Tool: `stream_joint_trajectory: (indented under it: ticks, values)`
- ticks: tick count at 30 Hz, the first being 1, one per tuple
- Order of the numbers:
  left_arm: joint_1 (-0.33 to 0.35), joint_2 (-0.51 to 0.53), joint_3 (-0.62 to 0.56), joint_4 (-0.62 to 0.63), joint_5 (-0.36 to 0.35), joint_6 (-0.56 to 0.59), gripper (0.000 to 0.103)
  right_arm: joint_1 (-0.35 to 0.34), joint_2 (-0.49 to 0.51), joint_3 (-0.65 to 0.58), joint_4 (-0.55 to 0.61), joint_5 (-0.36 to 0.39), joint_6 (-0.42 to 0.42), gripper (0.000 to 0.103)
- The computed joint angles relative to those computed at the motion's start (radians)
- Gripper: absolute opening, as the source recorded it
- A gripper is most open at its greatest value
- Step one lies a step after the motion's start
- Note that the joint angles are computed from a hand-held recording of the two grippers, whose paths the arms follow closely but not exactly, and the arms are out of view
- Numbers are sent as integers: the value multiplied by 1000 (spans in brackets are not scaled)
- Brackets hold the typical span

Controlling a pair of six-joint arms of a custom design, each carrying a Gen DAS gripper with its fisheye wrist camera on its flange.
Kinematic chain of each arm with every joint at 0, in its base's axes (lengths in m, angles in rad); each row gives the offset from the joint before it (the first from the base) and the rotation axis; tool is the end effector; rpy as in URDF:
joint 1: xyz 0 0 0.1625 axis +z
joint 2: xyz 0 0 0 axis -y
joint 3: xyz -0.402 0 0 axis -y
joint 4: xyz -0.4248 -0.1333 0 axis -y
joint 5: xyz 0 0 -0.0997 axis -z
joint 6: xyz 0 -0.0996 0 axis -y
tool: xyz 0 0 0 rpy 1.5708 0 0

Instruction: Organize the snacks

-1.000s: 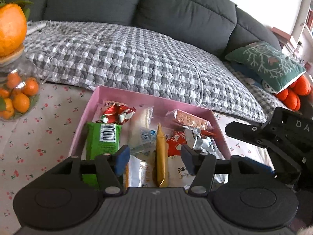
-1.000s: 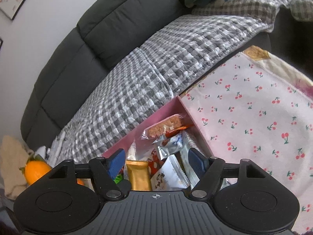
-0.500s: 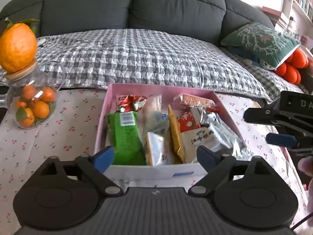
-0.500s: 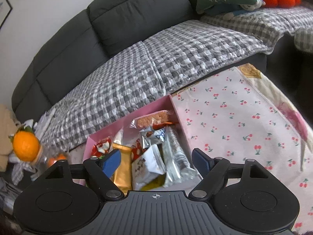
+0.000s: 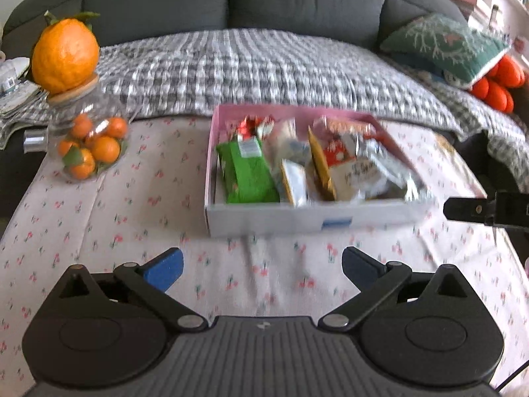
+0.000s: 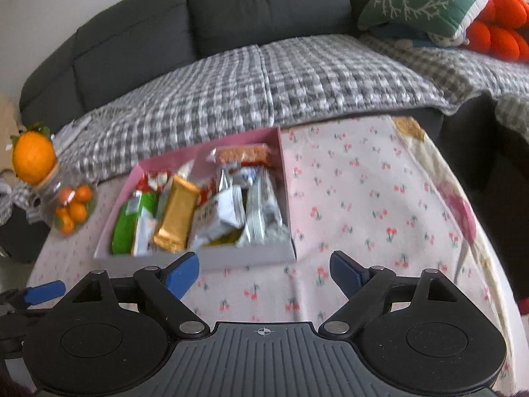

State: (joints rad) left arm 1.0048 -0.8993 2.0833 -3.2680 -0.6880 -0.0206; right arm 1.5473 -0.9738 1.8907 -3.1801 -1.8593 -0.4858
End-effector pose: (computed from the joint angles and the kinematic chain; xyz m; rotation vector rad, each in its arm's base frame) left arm -0.1058 -0.5586 0.0777 0.3431 2.2801 -0.8874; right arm 0.0903 -0.6244 0.1479 0.4596 -2.5432 0.8065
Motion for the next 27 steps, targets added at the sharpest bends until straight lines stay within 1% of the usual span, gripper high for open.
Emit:
stream_joint_trajectory:
  ticks: [4, 7, 9, 11, 14, 18, 19, 23, 27]
  values:
    - [-14, -20, 41, 37, 19, -46, 102, -8, -28, 45, -17, 10, -36, 88]
    - [-25, -35, 67, 53, 23, -72, 102, -10, -45, 82, -50, 14, -73, 89]
    - [-32, -41, 81, 69, 28, -83, 102, -13, -51, 105, -77, 14, -84, 90]
    - [-42, -40, 92, 78, 45, -90, 102, -19, -53, 125, -108, 20, -84, 94]
    - [-56, -41, 106, 97, 68, -112, 103, -21, -54, 151, -129, 4, -103, 94]
    - [-73, -47, 121, 117, 99, -157, 103, -24, -68, 195, -176, 9, -148, 94]
    - [-78, -46, 123, 115, 104, -161, 103, -23, -71, 202, -185, 7, -154, 94]
    - [-94, -25, 131, 42, 125, -142, 103, -21, -77, 217, -230, 8, -151, 94]
    - [-106, -16, 134, 12, 140, -142, 103, -19, -73, 211, -242, -1, -141, 94]
